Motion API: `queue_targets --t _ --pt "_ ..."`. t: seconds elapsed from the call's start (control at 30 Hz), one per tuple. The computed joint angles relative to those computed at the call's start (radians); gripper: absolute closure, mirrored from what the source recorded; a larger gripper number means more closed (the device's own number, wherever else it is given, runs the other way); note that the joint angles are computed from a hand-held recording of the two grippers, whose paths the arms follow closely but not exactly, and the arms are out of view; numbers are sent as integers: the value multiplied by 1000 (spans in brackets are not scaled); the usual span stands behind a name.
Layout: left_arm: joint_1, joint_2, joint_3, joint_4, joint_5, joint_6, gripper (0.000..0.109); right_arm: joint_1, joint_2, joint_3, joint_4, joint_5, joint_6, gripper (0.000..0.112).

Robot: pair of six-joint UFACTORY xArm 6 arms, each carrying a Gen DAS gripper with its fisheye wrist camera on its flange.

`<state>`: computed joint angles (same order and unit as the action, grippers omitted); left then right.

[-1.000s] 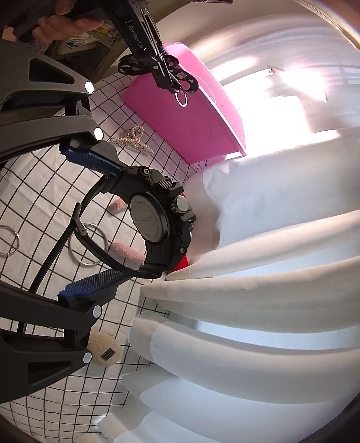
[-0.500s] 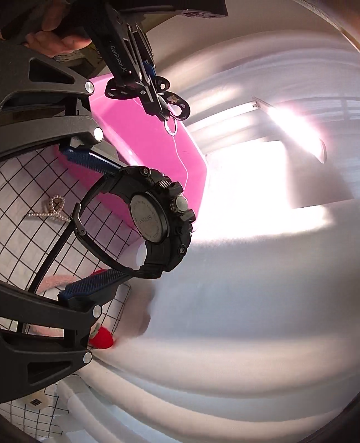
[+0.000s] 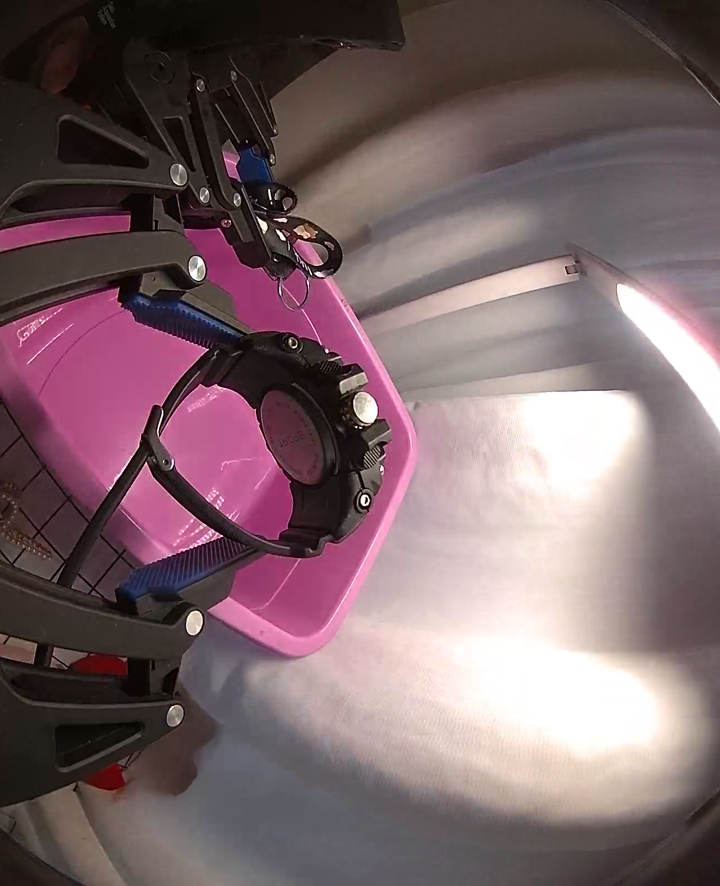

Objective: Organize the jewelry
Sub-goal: 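Carry the lanyard and watch with both tools over the pink tub, then open both tools to drop the lanyard and watch into the tub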

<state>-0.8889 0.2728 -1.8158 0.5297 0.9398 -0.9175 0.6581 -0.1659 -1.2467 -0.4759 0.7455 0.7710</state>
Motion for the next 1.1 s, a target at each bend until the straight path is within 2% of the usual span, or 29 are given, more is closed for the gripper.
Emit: queue_targets --t 0.27,0.57,0.9,1.1 --pt "46 21 7 -128 46 41 76 -36 158 -134 200 74 -177 49" --pt "80 119 -122 -253 184 113 74 -74 345 -352 370 259 -327 49" --pt "100 250 -321 -349 339 170 72 -103 540 -579 472 468 -395 49" --pt "113 254 -329 -382 357 158 67 -110 612 -679 482 545 -399 48"
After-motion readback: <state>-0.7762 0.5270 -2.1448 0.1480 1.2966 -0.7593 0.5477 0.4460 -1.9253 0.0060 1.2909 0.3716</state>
